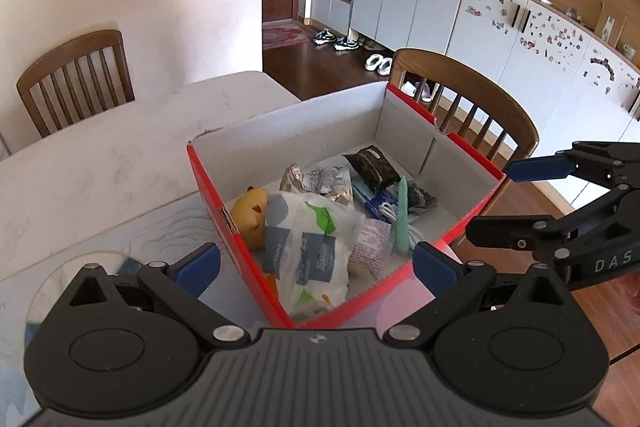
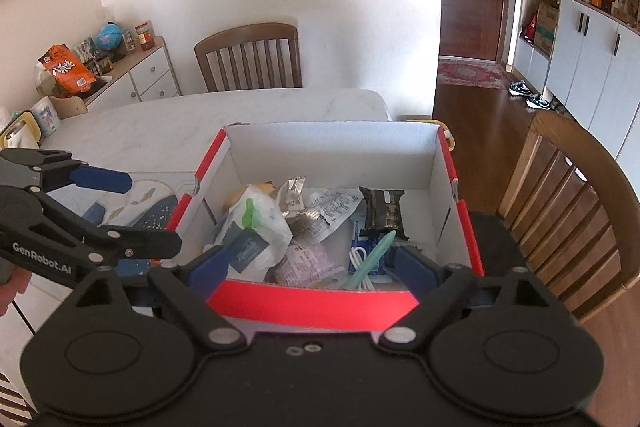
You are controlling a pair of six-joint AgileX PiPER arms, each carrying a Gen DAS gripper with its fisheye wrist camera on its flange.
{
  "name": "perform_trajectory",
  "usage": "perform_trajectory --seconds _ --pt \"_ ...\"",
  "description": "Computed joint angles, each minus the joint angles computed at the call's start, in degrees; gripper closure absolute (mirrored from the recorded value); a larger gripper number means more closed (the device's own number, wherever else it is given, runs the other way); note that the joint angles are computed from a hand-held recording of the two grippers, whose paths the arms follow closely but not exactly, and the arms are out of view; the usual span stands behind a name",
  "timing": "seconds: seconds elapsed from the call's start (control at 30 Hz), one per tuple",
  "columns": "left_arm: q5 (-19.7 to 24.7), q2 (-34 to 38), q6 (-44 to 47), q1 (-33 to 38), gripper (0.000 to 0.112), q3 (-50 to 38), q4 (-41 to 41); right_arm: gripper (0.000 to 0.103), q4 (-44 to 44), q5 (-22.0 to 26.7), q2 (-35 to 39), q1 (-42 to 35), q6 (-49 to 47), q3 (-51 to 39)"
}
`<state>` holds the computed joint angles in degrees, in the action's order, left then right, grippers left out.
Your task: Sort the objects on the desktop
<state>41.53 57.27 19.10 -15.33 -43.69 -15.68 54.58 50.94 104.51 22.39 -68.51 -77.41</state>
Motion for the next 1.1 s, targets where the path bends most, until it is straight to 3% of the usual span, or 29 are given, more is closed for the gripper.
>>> perform_trajectory --seconds 0.7,1.1 --pt "4.55 -8.2 -6.94 -1.48 0.01 2.76 1.92 0.01 2.25 -3.83 -5.31 -0.91 -3.02 7.89" --pt "4.23 -9.61 -9.76 -3.12 0.01 4.69 3.96 0.01 2.2 -4.92 -6.74 -0.37 -4.01 10.12"
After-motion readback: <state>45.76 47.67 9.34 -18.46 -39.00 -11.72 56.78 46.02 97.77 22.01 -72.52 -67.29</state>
